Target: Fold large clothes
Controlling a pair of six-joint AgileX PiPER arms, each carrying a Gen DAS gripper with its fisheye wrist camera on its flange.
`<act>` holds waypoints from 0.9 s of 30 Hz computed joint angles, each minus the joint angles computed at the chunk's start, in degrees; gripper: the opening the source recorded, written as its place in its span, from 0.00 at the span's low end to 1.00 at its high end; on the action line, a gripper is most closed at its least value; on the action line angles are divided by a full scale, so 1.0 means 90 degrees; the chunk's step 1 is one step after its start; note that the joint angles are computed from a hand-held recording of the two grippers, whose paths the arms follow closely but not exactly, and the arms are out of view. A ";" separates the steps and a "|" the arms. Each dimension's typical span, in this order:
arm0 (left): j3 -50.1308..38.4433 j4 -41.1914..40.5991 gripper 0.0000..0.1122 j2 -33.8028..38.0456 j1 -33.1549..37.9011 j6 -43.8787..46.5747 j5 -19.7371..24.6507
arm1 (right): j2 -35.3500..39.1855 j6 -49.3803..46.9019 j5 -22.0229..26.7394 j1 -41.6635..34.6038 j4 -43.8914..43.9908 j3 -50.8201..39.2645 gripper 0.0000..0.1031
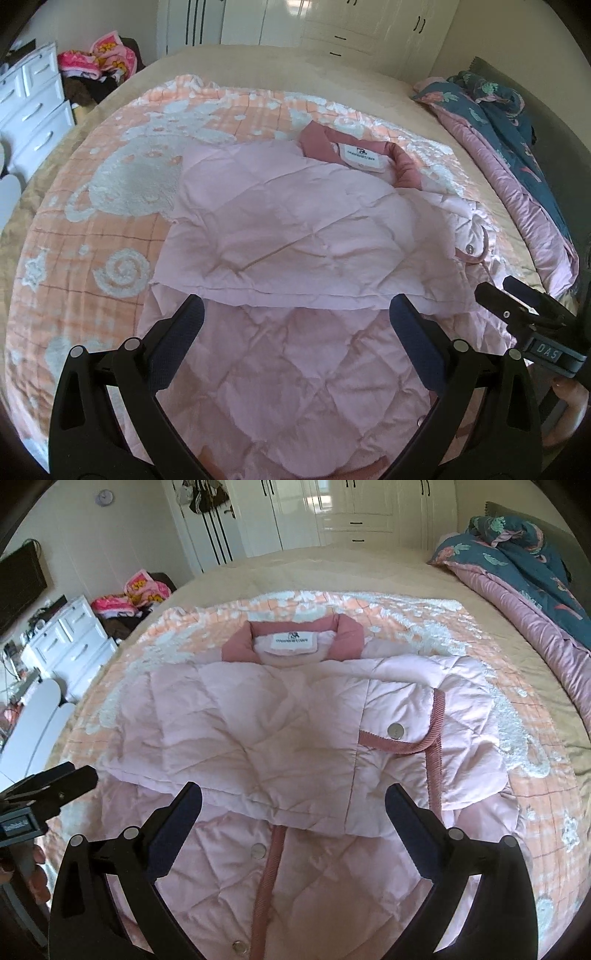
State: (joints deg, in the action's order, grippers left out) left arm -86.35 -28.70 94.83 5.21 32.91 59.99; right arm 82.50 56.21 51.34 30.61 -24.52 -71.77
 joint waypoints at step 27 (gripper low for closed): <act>0.0076 -0.0696 0.84 -0.1156 0.0750 0.0556 0.0780 | -0.1003 0.0850 0.1972 0.1993 -0.1855 -0.0916 0.96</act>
State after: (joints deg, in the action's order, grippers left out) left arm -85.66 -34.96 84.43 11.96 37.92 67.01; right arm 73.47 63.86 69.08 48.55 -41.21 -80.01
